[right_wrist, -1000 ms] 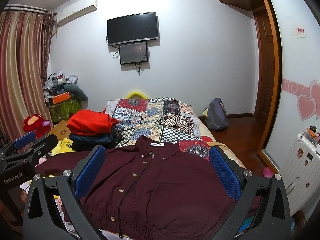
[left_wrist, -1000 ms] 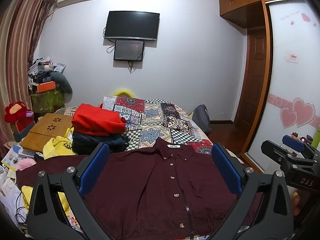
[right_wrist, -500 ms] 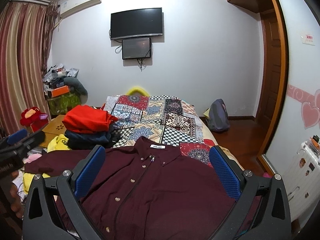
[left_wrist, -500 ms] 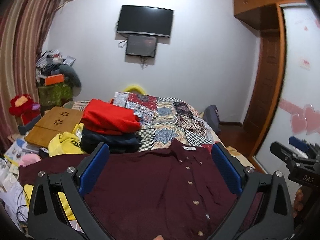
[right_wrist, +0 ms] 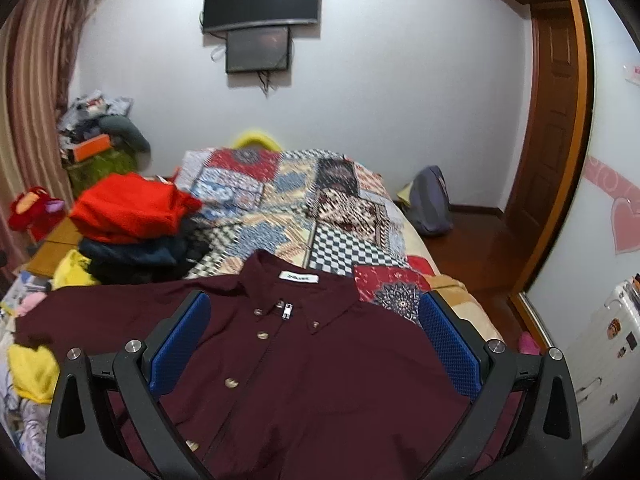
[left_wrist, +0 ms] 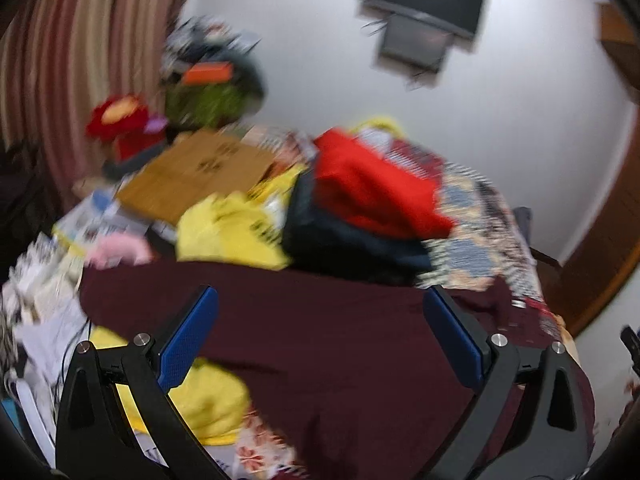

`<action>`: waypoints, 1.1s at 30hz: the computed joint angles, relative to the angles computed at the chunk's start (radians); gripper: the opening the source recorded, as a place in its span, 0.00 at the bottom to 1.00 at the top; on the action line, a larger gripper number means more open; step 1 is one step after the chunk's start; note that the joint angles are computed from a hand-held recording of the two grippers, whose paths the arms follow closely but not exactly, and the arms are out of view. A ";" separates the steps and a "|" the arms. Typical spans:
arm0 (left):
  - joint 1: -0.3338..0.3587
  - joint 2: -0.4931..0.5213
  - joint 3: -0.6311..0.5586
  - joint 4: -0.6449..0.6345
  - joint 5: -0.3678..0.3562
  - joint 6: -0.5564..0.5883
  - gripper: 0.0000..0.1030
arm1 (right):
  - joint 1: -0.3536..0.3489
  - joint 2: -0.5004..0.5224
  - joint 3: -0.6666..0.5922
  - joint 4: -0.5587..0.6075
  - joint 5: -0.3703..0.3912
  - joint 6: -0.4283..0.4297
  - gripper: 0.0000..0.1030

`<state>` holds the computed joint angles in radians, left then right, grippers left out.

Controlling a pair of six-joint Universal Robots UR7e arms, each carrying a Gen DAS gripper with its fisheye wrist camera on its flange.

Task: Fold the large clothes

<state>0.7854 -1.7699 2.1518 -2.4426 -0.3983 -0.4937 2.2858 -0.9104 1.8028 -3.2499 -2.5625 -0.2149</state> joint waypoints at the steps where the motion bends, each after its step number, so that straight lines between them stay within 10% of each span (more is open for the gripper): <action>1: 0.038 -0.008 -0.007 0.015 -0.018 -0.017 1.00 | -0.006 0.002 -0.002 0.013 0.000 0.005 1.00; 11: 0.467 -0.064 -0.026 -0.097 -0.460 -0.142 0.99 | -0.069 -0.020 -0.010 0.290 0.017 0.205 1.00; 20: 0.674 0.000 -0.057 -0.222 -0.623 -0.140 0.86 | -0.128 -0.061 -0.012 0.475 0.091 0.408 1.00; 23: 0.692 0.038 -0.086 -0.247 -0.606 -0.119 0.78 | -0.136 -0.071 -0.014 0.507 0.092 0.456 1.00; 33: 0.571 0.109 -0.166 -0.118 -0.219 -0.019 0.15 | -0.134 -0.086 -0.014 0.521 0.093 0.482 1.00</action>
